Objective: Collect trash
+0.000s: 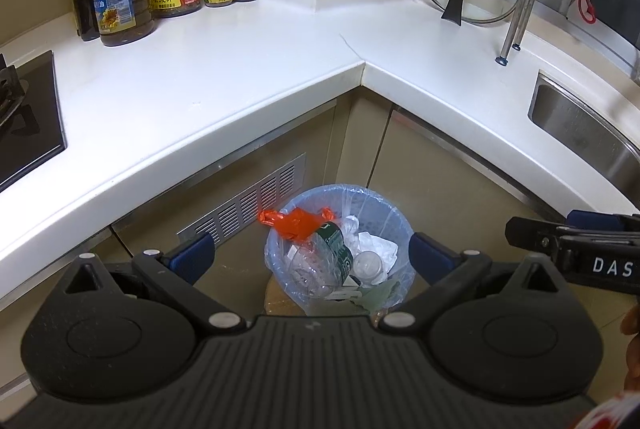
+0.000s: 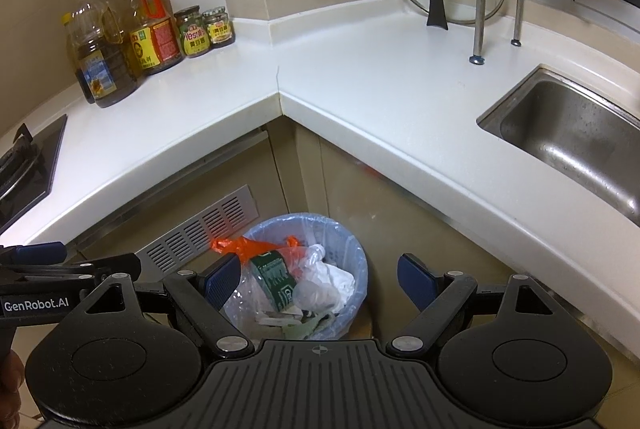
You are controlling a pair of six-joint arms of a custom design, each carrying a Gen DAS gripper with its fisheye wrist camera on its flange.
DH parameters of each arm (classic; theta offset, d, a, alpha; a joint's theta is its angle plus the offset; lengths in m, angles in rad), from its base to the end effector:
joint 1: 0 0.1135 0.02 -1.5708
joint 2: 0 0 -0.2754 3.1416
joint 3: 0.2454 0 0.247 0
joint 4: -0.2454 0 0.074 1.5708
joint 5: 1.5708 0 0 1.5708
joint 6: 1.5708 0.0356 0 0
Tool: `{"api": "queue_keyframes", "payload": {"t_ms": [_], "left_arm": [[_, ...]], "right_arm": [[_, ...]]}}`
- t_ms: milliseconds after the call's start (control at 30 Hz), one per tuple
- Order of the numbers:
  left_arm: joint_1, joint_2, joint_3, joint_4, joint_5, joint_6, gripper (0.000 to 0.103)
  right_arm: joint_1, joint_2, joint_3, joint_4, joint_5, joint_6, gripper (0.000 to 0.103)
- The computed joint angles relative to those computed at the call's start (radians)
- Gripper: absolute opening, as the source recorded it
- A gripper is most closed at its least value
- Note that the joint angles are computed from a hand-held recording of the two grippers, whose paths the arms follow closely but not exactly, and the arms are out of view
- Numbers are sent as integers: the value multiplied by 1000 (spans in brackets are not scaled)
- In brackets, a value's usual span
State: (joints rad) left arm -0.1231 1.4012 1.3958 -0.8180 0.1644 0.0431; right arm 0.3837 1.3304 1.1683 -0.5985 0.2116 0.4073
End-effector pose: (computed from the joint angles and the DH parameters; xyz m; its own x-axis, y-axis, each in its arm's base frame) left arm 0.2847 -0.0411 0.3636 -0.7173 0.1316 -0.6843 0.2627 0.9606 -0.0906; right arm 0.2619 0.0977 0.3265 -0.6760 0.1448 -0.7225 0.0467 0.9870 0.1540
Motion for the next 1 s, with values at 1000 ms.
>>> {"api": "queue_keyframes", "payload": {"t_ms": [1000], "left_arm": [[2, -10, -8, -3, 1, 10, 102]], "right_arm": [[0, -8, 0, -3, -3, -4, 85]]}}
